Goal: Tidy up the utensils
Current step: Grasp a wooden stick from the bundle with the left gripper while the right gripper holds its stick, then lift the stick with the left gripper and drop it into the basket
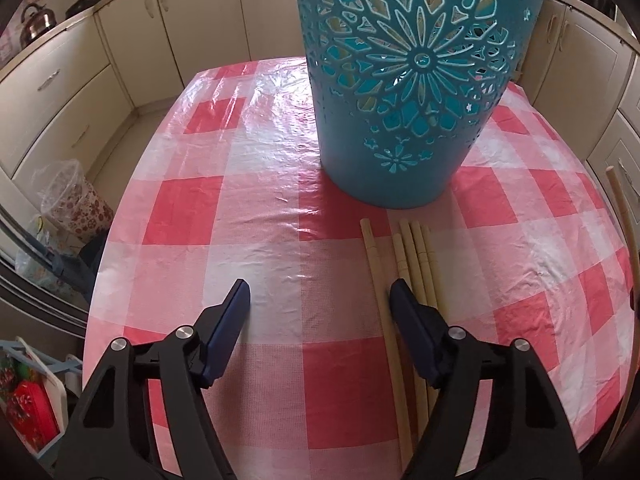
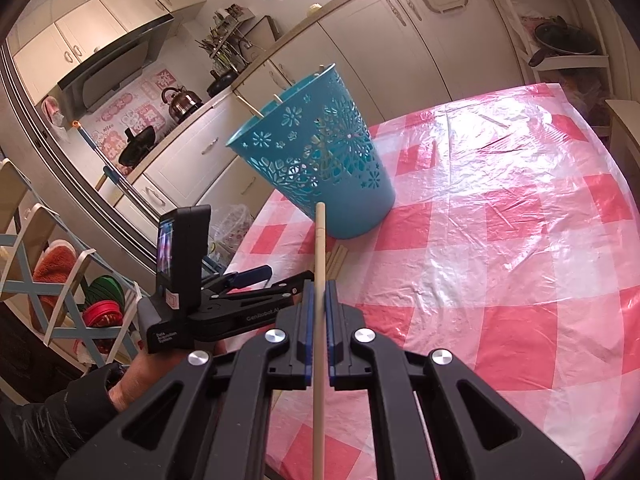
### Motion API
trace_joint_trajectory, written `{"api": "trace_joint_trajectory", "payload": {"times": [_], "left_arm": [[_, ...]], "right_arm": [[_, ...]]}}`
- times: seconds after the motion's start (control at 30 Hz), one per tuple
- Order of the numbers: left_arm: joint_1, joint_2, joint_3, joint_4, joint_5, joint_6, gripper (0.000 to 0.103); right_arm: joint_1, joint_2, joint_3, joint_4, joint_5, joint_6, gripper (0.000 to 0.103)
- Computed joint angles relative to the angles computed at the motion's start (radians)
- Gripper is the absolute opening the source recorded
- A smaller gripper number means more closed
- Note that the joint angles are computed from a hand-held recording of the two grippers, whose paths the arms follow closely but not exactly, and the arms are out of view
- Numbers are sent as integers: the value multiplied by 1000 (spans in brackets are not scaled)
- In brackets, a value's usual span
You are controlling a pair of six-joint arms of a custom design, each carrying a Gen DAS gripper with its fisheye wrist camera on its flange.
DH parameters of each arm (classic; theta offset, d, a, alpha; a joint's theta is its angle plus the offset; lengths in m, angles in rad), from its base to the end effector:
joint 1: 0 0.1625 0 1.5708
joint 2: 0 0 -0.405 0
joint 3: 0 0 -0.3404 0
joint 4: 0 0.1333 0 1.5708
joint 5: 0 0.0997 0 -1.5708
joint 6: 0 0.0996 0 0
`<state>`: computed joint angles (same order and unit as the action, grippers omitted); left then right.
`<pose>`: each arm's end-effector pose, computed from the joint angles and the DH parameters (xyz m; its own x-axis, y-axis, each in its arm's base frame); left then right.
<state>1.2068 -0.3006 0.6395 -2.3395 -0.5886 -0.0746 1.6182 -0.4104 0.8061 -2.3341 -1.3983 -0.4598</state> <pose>-0.0905 -0.8447 0.1605 -0.6645 -0.1892 -0.7229 0.2749 0.8377 -0.4719 0.1888 -0.8057 0.1371 -0.8596 -0.5107 0.0159 -0.4750 0.7873 -0.3931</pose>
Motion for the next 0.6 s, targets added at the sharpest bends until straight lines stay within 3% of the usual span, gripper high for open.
{"api": "trace_joint_trajectory", "payload": {"times": [0.07, 0.17, 0.3, 0.33, 0.43, 0.6], "left_arm": [[-2, 7, -14, 18, 0, -5, 68], [-3, 26, -55, 41, -15, 8, 57], [-3, 41, -110, 96, -57, 18, 13], [1, 34, -114, 115, -82, 5, 7], [18, -25, -45, 93, -164, -31, 5], [3, -214, 271, -194, -255, -23, 5]], "right_arm": [[-1, -1, -1, 1, 6, 3, 6], [-3, 0, -2, -4, 10, 10, 6], [-5, 11, -18, 1, 6, 30, 6], [-5, 14, -24, 5, 6, 33, 6], [-5, 21, -35, 9, 2, 40, 6], [-8, 29, -49, 17, 5, 57, 6]]}}
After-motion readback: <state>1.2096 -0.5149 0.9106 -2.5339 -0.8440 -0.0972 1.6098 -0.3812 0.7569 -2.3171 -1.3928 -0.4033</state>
